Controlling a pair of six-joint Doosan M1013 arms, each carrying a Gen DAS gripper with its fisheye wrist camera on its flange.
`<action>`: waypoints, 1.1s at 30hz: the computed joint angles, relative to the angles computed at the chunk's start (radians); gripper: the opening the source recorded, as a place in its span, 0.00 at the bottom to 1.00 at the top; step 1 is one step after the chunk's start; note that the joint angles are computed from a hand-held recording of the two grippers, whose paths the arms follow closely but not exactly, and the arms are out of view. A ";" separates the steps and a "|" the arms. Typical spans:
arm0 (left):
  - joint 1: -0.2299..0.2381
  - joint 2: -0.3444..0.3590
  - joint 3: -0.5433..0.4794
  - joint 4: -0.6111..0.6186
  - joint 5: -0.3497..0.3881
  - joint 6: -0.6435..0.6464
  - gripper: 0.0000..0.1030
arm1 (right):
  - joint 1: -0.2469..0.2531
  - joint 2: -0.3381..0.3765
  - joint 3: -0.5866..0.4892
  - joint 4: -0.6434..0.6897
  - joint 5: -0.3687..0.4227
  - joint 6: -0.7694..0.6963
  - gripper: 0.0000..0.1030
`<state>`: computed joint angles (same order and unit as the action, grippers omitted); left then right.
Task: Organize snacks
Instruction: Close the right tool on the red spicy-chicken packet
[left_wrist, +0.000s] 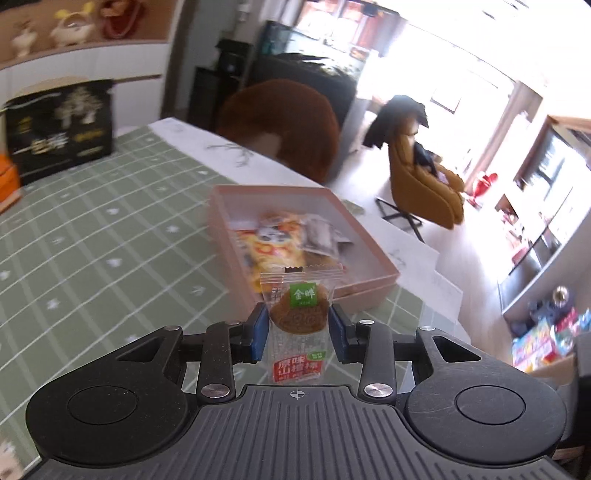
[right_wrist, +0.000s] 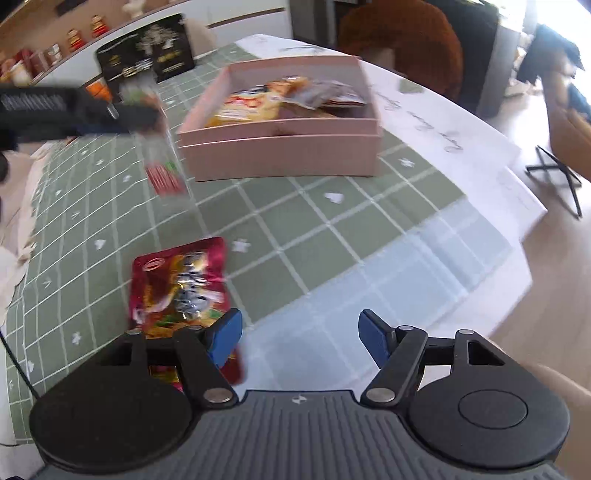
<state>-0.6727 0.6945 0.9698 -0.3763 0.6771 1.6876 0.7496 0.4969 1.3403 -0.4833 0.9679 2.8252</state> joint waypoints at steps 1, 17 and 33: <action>0.004 -0.003 -0.001 0.015 0.028 -0.018 0.39 | 0.000 0.006 -0.010 0.010 -0.007 -0.023 0.68; 0.034 -0.092 0.170 0.054 0.099 -0.123 0.39 | -0.010 0.168 -0.236 0.198 0.055 -0.332 0.89; 0.002 -0.040 0.152 0.188 0.160 -0.173 0.27 | -0.013 0.192 -0.265 0.177 0.085 -0.369 1.00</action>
